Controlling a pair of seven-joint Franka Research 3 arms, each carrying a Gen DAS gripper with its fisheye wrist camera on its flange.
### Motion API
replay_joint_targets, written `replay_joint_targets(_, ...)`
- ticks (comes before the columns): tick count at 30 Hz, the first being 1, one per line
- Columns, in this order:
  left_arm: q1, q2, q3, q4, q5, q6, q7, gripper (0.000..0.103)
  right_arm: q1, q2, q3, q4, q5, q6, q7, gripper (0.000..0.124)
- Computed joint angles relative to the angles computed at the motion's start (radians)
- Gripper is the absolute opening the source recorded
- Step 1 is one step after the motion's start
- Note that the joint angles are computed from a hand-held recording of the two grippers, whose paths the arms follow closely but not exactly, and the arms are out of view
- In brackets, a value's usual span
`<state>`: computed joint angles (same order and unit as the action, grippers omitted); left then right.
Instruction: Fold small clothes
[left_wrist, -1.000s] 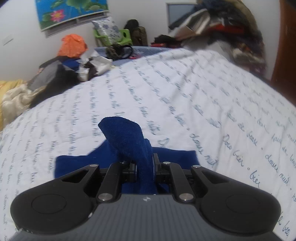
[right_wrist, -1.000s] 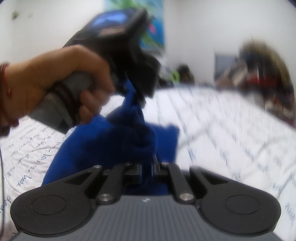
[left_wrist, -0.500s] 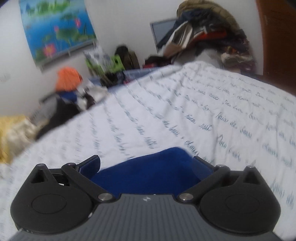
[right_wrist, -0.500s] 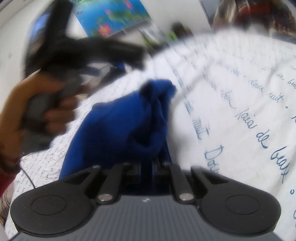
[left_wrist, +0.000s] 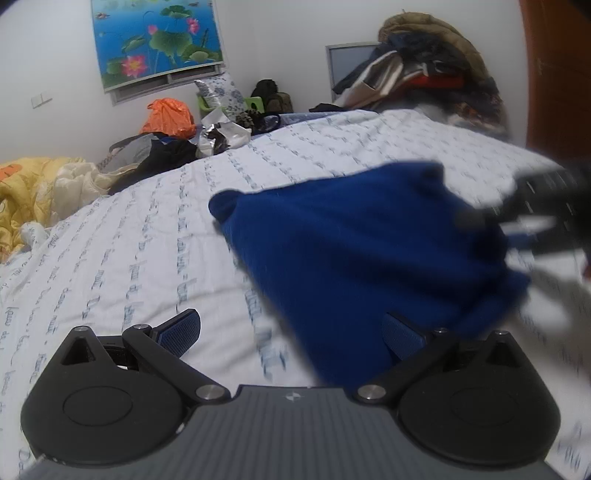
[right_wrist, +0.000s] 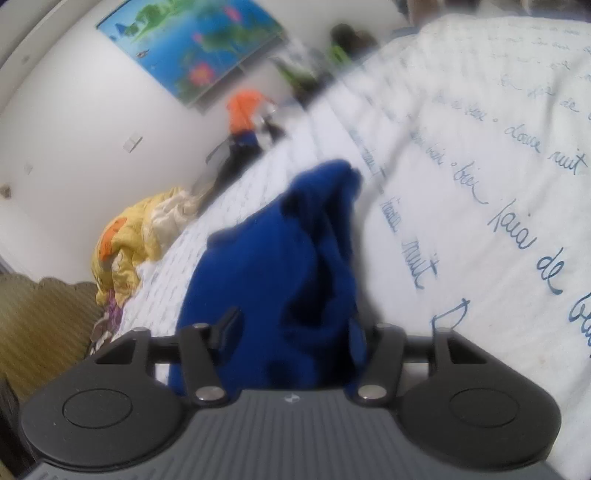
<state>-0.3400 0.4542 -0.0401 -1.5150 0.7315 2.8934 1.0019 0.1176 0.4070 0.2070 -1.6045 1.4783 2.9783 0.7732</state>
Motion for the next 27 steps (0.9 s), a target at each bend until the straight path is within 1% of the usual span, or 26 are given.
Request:
replay_joint_targets(1,-0.010,-0.009,0.015,-0.018,0.026,0.011,-0.012,0.103,0.008,0.001,-0.009,-0.001,-0.031,0.007,0.035,0.050)
replay_joint_targets(3,-0.037,-0.013,0.047,-0.027,0.092,0.015,-0.039,0.103,0.018,0.013,-0.019,0.007,-0.090,0.021,0.096,0.041)
replay_joint_targets(4,-0.052,-0.011,0.066,-0.028,0.134,0.017,-0.064,0.103,0.019,0.016,-0.019,0.007,-0.115,0.025,0.123,0.033)
replay_joint_targets(5,-0.058,-0.005,0.071,-0.020,0.161,0.012,-0.072,0.103,0.015,0.017,-0.014,0.007,-0.132,0.027,0.138,0.028)
replay_joint_targets(6,-0.055,-0.005,0.065,-0.020,0.175,0.012,-0.064,0.103,0.010,0.020,-0.009,0.009,-0.145,0.029,0.148,0.026)
replay_joint_targets(8,-0.036,-0.012,0.048,-0.038,0.188,0.041,-0.043,0.103,0.010,0.022,-0.006,0.010,-0.187,0.038,0.180,0.016)
replay_joint_targets(9,-0.025,-0.017,0.039,-0.049,0.187,0.059,-0.026,0.103,0.010,0.022,-0.004,0.009,-0.209,0.044,0.194,0.015)
replay_joint_targets(11,-0.022,-0.022,0.043,-0.063,0.202,0.084,-0.023,0.103,-0.006,0.023,0.014,0.012,-0.221,0.045,0.198,0.013)
replay_joint_targets(12,-0.021,-0.022,0.043,-0.063,0.205,0.089,-0.014,0.103,-0.020,0.024,0.029,0.015,-0.208,0.040,0.185,0.013)
replay_joint_targets(13,-0.031,-0.016,0.055,-0.057,0.219,0.086,-0.026,0.103,-0.033,0.024,0.042,0.019,-0.189,0.033,0.172,0.012)
replay_joint_targets(14,-0.018,-0.012,0.037,-0.050,0.221,0.071,-0.013,0.103,-0.048,0.025,0.057,0.024,-0.155,0.021,0.150,0.012)
replay_joint_targets(15,-0.002,-0.011,0.013,-0.053,0.176,0.068,0.057,0.103,-0.059,0.026,0.066,0.029,-0.120,0.009,0.130,0.012)
replay_joint_targets(16,-0.009,-0.014,0.024,-0.061,0.176,0.087,0.072,0.103,-0.060,0.026,0.065,0.031,-0.098,-0.001,0.123,0.012)
replay_joint_targets(17,-0.043,-0.016,0.069,-0.061,0.239,0.106,0.016,0.103,-0.059,0.025,0.060,0.031,-0.083,-0.008,0.118,0.012)
replay_joint_targets(18,-0.108,-0.014,0.150,-0.049,0.358,0.110,-0.110,0.103,-0.054,0.022,0.053,0.029,-0.077,-0.010,0.120,0.011)
replay_joint_targets(19,-0.152,-0.009,0.201,-0.031,0.457,0.085,-0.218,0.103,-0.051,0.020,0.048,0.028,-0.066,-0.015,0.118,0.011)
replay_joint_targets(20,-0.167,-0.004,0.217,-0.018,0.495,0.055,-0.278,0.103,-0.053,0.018,0.045,0.026,-0.047,-0.023,0.111,0.011)
replay_joint_targets(24,-0.090,-0.015,0.147,-0.014,0.387,-0.005,-0.345,0.103,-0.053,-0.001,0.028,0.012,0.039,-0.060,0.069,0.009)
replay_joint_targets(26,-0.053,-0.035,0.121,-0.030,0.366,-0.011,-0.375,0.103,-0.039,-0.023,0.012,-0.012,0.058,-0.057,0.060,0.008)
replay_joint_targets(27,-0.027,-0.046,0.097,-0.046,0.341,-0.010,-0.361,0.103,-0.028,-0.036,0.003,-0.030,0.057,-0.048,0.061,0.008)
